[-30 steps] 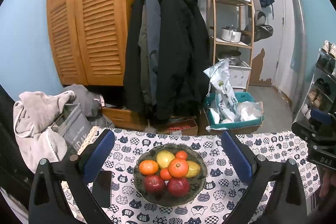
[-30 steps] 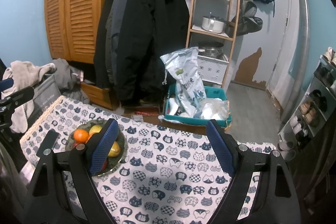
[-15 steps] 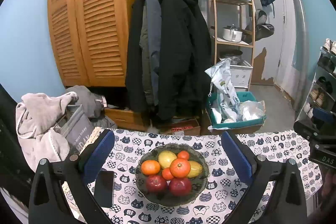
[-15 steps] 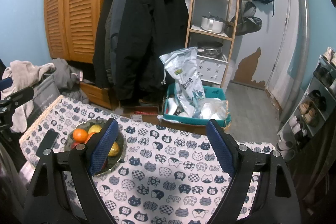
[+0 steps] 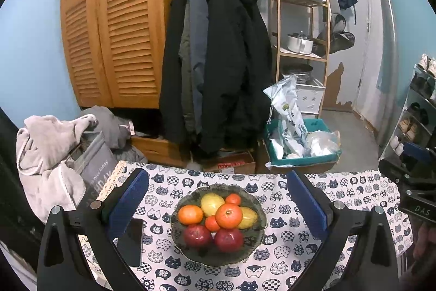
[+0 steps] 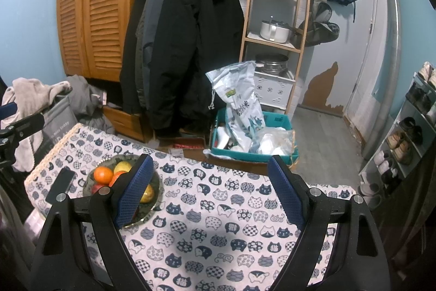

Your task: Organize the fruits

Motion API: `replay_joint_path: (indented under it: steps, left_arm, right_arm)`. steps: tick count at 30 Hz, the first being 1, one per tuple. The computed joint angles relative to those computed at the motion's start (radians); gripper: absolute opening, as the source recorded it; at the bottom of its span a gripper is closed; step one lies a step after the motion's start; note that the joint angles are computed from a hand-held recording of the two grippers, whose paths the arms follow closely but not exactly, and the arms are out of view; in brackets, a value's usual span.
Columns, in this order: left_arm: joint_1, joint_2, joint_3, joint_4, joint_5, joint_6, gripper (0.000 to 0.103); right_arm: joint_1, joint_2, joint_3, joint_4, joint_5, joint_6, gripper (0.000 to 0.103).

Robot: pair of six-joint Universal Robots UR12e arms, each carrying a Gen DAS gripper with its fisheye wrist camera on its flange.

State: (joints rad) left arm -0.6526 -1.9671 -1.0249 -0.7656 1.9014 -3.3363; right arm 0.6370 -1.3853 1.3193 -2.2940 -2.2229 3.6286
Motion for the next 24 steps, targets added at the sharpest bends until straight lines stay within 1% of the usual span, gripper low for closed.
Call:
replay_joint_path:
  steps: [14,24]
  left_arm:
    - [-0.003,-0.004,0.004,0.006,0.014,0.005,0.102]
    - [-0.001,-0.002,0.002,0.004,0.008,0.005,0.102]
  right_arm:
    - [0.0,-0.001,0.0,0.002,0.0,-0.001,0.085]
    - [0.0,0.0,-0.001,0.0,0.0,-0.002,0.085]
